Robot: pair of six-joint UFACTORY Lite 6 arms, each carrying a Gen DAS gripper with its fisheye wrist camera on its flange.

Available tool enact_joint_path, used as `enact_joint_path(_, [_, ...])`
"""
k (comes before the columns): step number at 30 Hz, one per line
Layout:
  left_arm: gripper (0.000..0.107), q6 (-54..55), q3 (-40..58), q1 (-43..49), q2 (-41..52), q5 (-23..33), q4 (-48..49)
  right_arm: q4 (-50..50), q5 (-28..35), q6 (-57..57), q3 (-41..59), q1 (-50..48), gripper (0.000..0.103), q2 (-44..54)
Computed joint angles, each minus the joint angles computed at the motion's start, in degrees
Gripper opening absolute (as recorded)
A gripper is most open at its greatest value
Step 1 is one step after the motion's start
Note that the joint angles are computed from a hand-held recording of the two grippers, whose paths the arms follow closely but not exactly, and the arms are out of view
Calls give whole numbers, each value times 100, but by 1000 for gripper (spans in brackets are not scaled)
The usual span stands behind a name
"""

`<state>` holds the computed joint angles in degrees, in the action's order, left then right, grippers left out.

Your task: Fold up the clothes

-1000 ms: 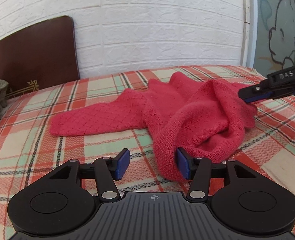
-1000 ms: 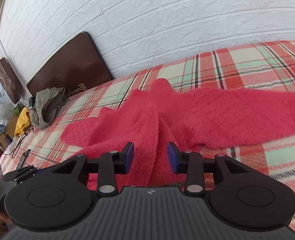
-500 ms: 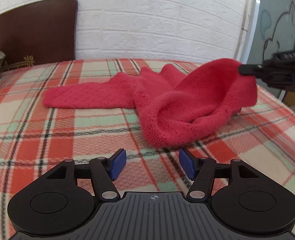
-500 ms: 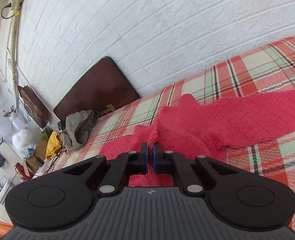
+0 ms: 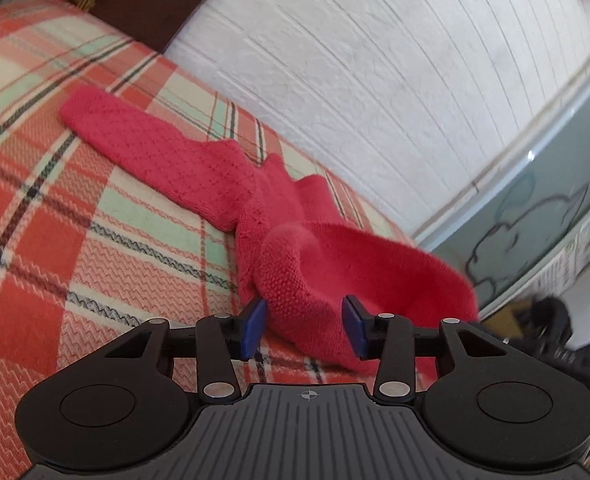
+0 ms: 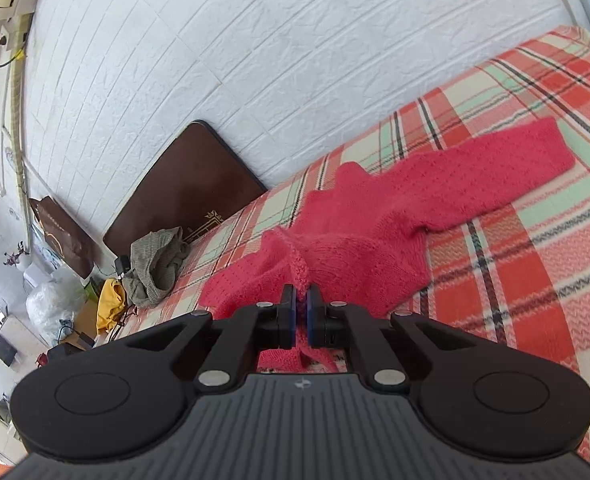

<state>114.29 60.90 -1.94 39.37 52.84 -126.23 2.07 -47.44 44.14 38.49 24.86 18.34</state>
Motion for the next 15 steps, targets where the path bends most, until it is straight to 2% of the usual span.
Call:
enact_joint_path(8, [52, -57, 280, -171, 210, -187, -93, 101, -78, 35, -42, 116, 5, 39])
enact_joint_path(9, [46, -80, 326, -196, 246, -210, -116, 112, -72, 37, -44, 124, 5, 49])
enact_joint_path(10, [20, -108, 369, -219, 282, -226, -136, 138, -48, 20, -47, 140, 5, 49])
enact_joint_path(11, [1, 21, 255, -240, 173, -181, -234, 163, -23, 1, -51, 156, 5, 48])
enact_joint_path(15, [0, 877, -494, -331, -655, -41, -723, 328, 60, -115, -212, 248, 5, -163])
